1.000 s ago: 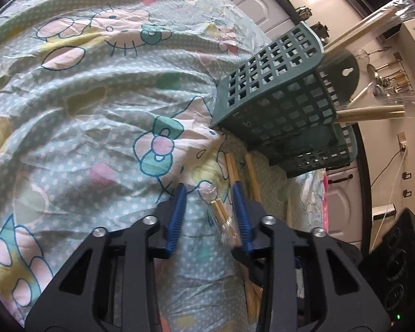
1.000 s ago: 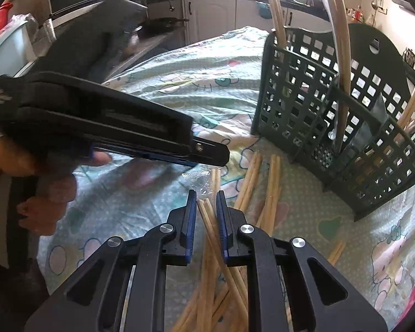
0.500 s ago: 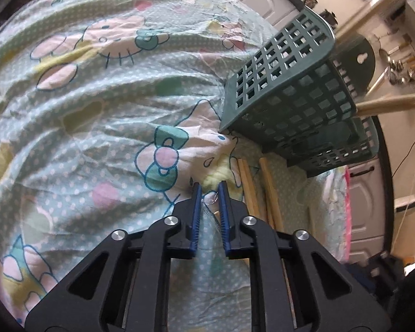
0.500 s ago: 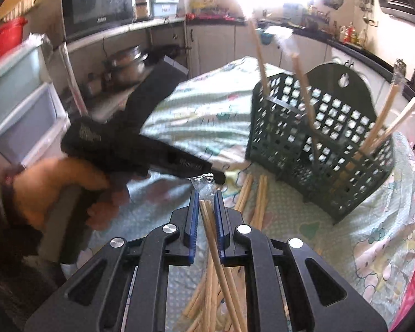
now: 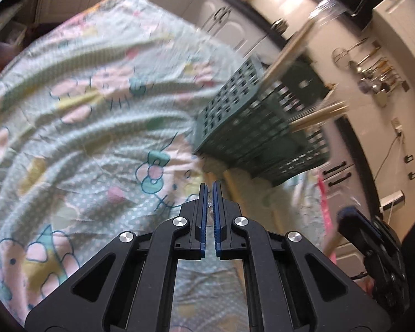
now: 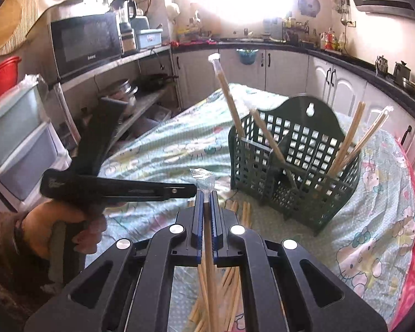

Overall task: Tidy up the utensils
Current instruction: 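Lift both held chopsticks and carry them above the green caddy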

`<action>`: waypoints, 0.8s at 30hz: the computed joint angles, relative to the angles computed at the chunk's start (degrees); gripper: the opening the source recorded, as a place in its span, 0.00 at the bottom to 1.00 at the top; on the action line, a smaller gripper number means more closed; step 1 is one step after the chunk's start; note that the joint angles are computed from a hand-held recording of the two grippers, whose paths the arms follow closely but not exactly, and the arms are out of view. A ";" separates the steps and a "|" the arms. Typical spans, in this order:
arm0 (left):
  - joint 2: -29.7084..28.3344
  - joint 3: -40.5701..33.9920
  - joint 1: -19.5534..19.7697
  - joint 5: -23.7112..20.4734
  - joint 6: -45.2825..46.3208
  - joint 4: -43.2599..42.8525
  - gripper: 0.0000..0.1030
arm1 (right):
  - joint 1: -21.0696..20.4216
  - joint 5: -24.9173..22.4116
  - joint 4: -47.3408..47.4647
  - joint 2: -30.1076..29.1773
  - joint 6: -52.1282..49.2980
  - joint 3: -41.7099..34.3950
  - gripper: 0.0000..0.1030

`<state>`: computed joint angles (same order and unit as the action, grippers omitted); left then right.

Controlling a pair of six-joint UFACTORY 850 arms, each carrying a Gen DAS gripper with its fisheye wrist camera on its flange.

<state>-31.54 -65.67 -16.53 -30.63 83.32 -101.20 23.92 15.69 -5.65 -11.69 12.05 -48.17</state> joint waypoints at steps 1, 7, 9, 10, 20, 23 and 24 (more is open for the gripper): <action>0.91 0.79 0.04 -0.25 1.68 -1.58 0.01 | 0.12 0.10 0.85 0.32 -0.77 0.02 0.05; 6.23 5.21 0.64 -3.08 10.28 -9.24 0.01 | 0.79 2.31 3.72 3.12 -3.59 1.33 0.05; 7.56 6.24 0.57 -3.87 12.07 -10.88 0.01 | 1.05 2.92 4.69 3.90 -4.60 1.66 0.05; 8.15 6.78 0.58 -4.27 12.69 -11.77 0.01 | 1.20 3.02 5.28 4.08 -5.13 1.68 0.05; 11.68 9.05 -0.32 -5.59 16.91 -15.27 0.01 | 1.64 4.92 11.04 6.65 -9.89 2.92 0.05; 12.81 9.36 -0.71 -5.47 18.02 -15.65 0.01 | 1.64 5.59 12.49 7.45 -11.19 3.32 0.04; 13.24 9.34 -0.88 -5.30 18.14 -15.55 0.01 | 1.55 5.80 12.83 7.74 -11.61 3.48 0.04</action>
<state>-18.31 -56.33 -17.41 -35.92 101.46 -116.75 25.47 21.49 7.18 -3.95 0.45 -44.69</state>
